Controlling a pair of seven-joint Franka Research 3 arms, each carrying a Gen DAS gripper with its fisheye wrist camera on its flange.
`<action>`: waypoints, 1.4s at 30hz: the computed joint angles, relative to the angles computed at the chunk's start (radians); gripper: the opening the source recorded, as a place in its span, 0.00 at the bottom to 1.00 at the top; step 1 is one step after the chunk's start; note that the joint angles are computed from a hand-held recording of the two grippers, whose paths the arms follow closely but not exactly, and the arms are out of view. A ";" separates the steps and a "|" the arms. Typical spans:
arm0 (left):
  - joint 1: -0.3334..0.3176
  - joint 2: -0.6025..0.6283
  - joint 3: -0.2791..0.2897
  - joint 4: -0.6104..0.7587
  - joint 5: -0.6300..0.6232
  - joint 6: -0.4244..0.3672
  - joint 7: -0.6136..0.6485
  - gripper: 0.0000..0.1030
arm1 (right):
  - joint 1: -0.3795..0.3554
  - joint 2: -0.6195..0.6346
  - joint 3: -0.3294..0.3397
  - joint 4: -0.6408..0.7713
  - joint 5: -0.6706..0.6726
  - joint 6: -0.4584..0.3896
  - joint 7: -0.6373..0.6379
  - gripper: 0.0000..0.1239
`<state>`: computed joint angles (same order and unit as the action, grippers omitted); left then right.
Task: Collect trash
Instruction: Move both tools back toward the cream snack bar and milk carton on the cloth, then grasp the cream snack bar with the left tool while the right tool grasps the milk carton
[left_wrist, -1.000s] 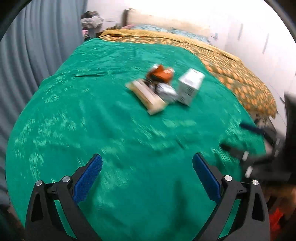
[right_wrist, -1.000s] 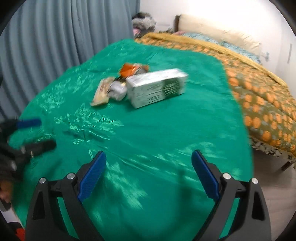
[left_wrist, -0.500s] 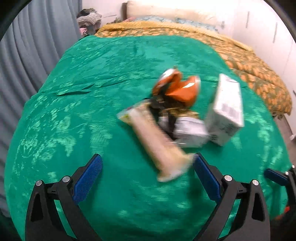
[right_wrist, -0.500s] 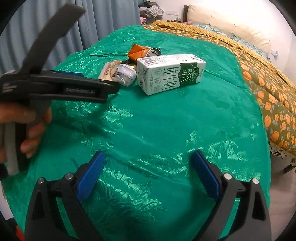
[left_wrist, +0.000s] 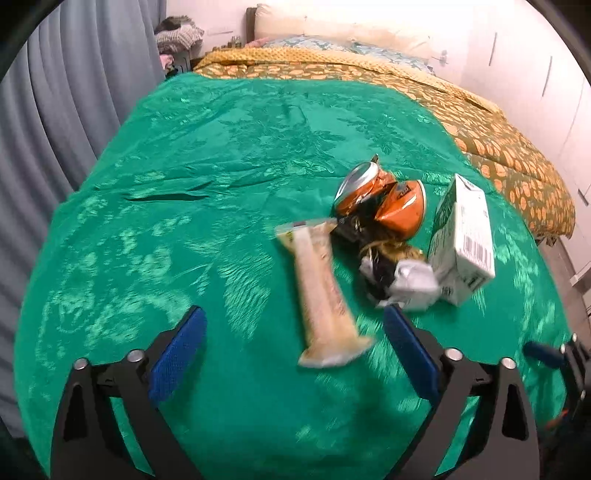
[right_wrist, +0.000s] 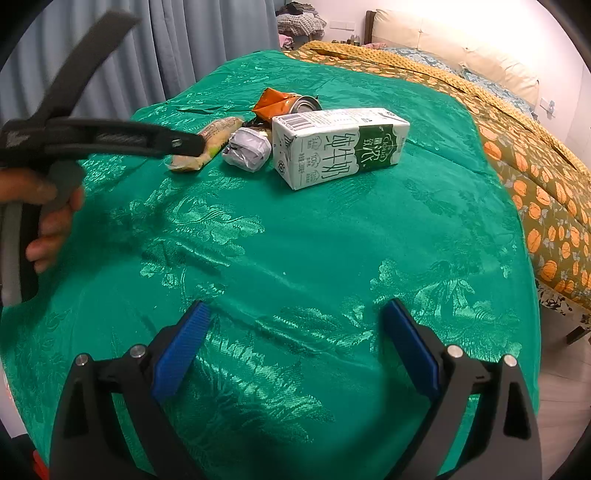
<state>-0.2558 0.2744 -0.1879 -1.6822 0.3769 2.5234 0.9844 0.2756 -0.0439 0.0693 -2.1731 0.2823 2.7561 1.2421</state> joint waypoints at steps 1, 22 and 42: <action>0.002 0.021 -0.003 0.026 -0.014 -0.015 0.008 0.78 | 0.000 0.000 0.000 0.000 0.001 0.000 -0.001 0.74; 0.030 -0.328 -0.040 -0.423 -0.160 0.119 0.100 0.72 | -0.002 -0.002 0.000 -0.003 -0.008 0.001 0.007 0.74; 0.025 -0.264 -0.033 -0.391 0.061 0.099 -0.091 0.96 | -0.013 0.082 0.000 0.157 -0.222 -0.008 0.351 0.80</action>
